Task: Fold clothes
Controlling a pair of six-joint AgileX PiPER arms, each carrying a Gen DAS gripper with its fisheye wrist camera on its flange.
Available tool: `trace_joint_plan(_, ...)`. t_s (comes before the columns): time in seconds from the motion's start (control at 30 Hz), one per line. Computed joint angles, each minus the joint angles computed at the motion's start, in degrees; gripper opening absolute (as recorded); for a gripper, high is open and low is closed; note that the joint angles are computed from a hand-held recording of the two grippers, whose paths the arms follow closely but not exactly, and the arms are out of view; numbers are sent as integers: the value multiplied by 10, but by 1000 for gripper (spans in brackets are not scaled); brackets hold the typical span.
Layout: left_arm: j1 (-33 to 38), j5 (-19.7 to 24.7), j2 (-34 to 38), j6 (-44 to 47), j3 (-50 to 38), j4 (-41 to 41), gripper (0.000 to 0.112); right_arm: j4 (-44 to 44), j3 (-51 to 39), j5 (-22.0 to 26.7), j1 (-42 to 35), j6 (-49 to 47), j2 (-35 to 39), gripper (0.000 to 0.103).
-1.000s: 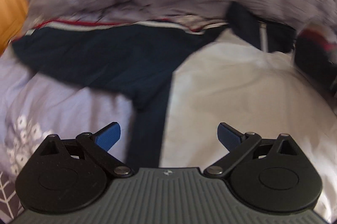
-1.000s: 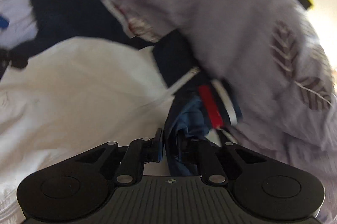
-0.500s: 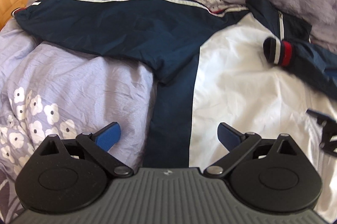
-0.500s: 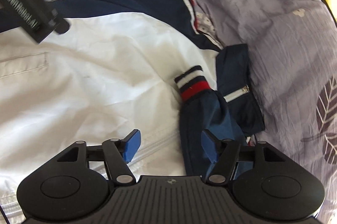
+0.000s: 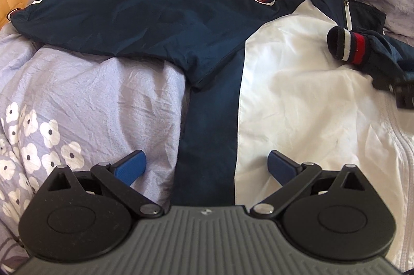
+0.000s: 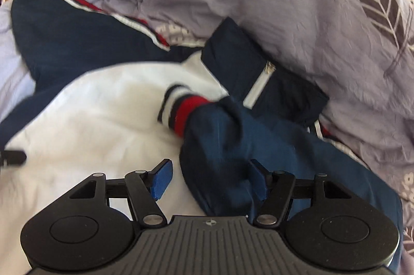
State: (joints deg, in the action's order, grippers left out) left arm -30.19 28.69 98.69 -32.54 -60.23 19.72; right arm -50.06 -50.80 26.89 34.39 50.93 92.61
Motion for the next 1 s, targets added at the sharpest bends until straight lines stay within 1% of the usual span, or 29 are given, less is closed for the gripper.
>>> trace_joint_plan(0.03, -1, -2, 1, -2, 1, 2, 102, -3, -11, 3, 5, -2, 12, 63)
trace_joint_plan(0.07, -1, -3, 2, -2, 1, 2, 102, -3, -26, 14, 11, -4, 27, 61)
trace_joint_plan(0.1, 0, -5, 2, -2, 2, 1, 102, 7, -48, 32, 16, -12, 47, 41)
trace_joint_plan(0.13, 0, -6, 2, -1, 2, 0, 102, 19, -68, 50, 21, -18, 65, 27)
trace_joint_plan(0.17, 1, -8, 1, 0, 3, -3, 102, 27, -84, 63, 23, -19, 78, 17)
trace_joint_plan(0.23, 7, -15, -1, 7, 6, -16, 102, 21, -100, 69, 28, 4, 85, 13)
trace_joint_plan(0.33, 14, -24, -2, 14, 10, -35, 102, 30, -118, 55, 37, 6, 73, 11)
trace_joint_plan(0.43, 14, -26, 1, 7, 11, -33, 102, 54, -144, 23, 53, -29, 67, 11)
trace_joint_plan(0.5, 13, -26, 1, 4, 12, -29, 102, 91, -171, 7, 61, -74, 83, 11)
trace_joint_plan(0.57, 11, -26, 2, 1, 12, -25, 102, 141, -213, 20, 66, -129, 123, 13)
trace_joint_plan(0.6, 10, -27, 2, -1, 13, -22, 102, 175, -231, 32, 63, -157, 145, 19)
trace_joint_plan(0.63, 10, -28, 3, -2, 14, -21, 102, 207, -251, 45, 60, -184, 167, 28)
trace_joint_plan(0.67, 9, -28, 3, -2, 13, -21, 102, 238, -272, 60, 57, -209, 189, 33)
trace_joint_plan(0.7, 10, -27, 4, -1, 12, -22, 102, 254, -277, 64, 55, -222, 198, 40)
trace_joint_plan(0.73, 11, -28, 3, 1, 12, -25, 102, 252, -260, 54, 56, -217, 184, 49)
trace_joint_plan(0.77, 13, -29, 2, 2, 12, -29, 102, 249, -240, 41, 57, -211, 170, 56)
trace_joint_plan(0.8, 15, -30, 2, 5, 11, -34, 102, 241, -218, 28, 59, -204, 151, 69)
trace_joint_plan(0.83, 16, -30, 3, 6, 9, -37, 102, 227, -192, 18, 66, -198, 125, 72)
trace_joint_plan(0.87, 16, -30, 4, 6, 7, -36, 102, 223, -169, 15, 71, -206, 97, 73)
trace_joint_plan(0.9, 14, -29, 6, 0, 7, -29, 102, 232, -148, 19, 72, -229, 69, 73)
trace_joint_plan(0.97, 7, -26, 9, -15, 6, -9, 102, 256, -111, 44, 54, -291, 7, 73)
trace_joint_plan(1.0, 4, -24, 11, -22, 6, 0, 102, 255, -91, 59, 46, -303, -22, 73)
